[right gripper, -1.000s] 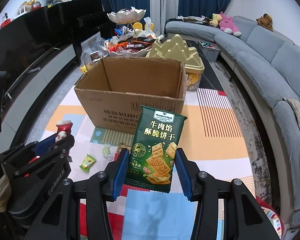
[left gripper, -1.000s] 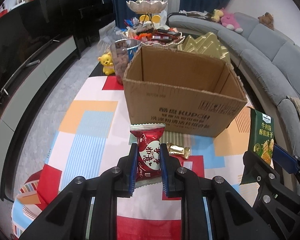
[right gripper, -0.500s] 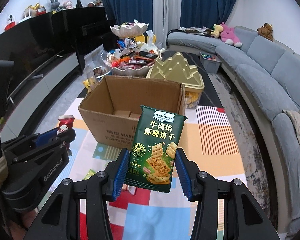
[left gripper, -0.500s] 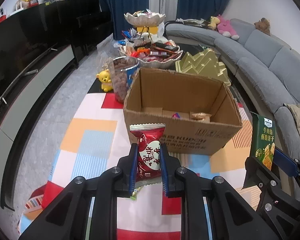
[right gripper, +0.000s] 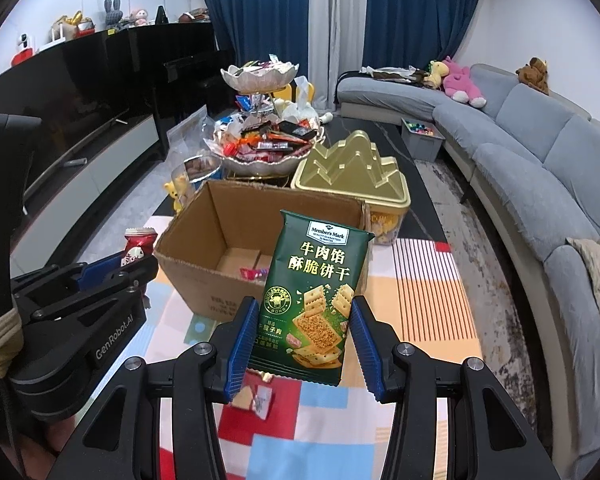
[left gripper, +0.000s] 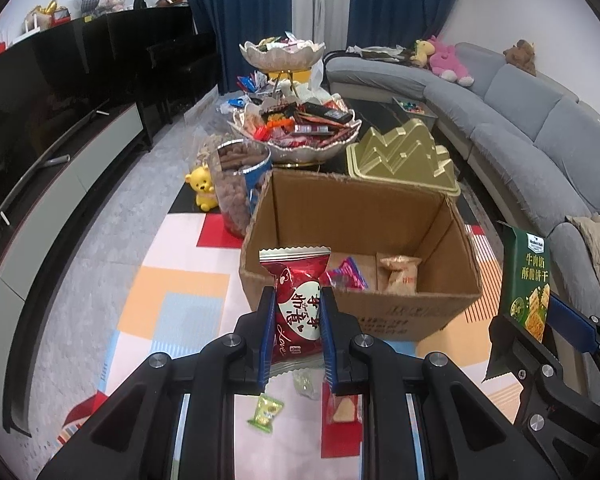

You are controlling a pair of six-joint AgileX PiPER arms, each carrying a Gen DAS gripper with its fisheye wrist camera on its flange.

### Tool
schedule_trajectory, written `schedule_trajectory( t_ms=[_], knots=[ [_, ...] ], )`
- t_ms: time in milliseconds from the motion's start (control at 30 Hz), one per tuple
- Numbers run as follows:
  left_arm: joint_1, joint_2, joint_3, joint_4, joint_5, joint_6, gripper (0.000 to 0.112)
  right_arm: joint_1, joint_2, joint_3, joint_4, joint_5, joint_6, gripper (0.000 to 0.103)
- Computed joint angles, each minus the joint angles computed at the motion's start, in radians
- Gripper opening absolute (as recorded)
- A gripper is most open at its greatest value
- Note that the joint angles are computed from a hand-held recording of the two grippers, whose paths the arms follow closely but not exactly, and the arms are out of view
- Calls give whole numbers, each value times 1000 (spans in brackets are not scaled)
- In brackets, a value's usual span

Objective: Organize snacks
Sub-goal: 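Carry both held packets up and over the open cardboard box, then open both tools to drop the packets into the box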

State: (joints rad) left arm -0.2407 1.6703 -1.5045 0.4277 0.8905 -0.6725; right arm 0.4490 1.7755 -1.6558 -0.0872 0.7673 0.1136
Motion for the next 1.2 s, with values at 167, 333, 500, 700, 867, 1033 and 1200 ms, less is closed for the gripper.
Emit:
schedule_trajectory(
  t_ms=[167, 333, 500, 700, 867, 1033, 1200],
  knots=[
    [27, 41, -72, -18, 4, 49, 22, 1, 47, -82, 2, 24, -9, 48],
    [49, 87, -138, -33, 7, 88, 22, -2, 105, -171, 6, 50, -19, 48],
    [72, 140, -204, -50, 12, 124, 22, -3, 164, -259, 9, 79, -31, 48],
    [99, 207, -283, -77, 18, 162, 22, -7, 267, -424, 17, 140, -48, 48],
    [113, 267, -357, -95, 31, 195, 22, -16, 353, -551, 28, 191, -70, 48],
    [127, 314, -408, -101, 26, 219, 22, -24, 460, -729, 39, 274, -98, 48],
    [147, 360, -463, -128, 33, 252, 22, -31, 599, -982, 44, 401, -115, 48]
  ],
)
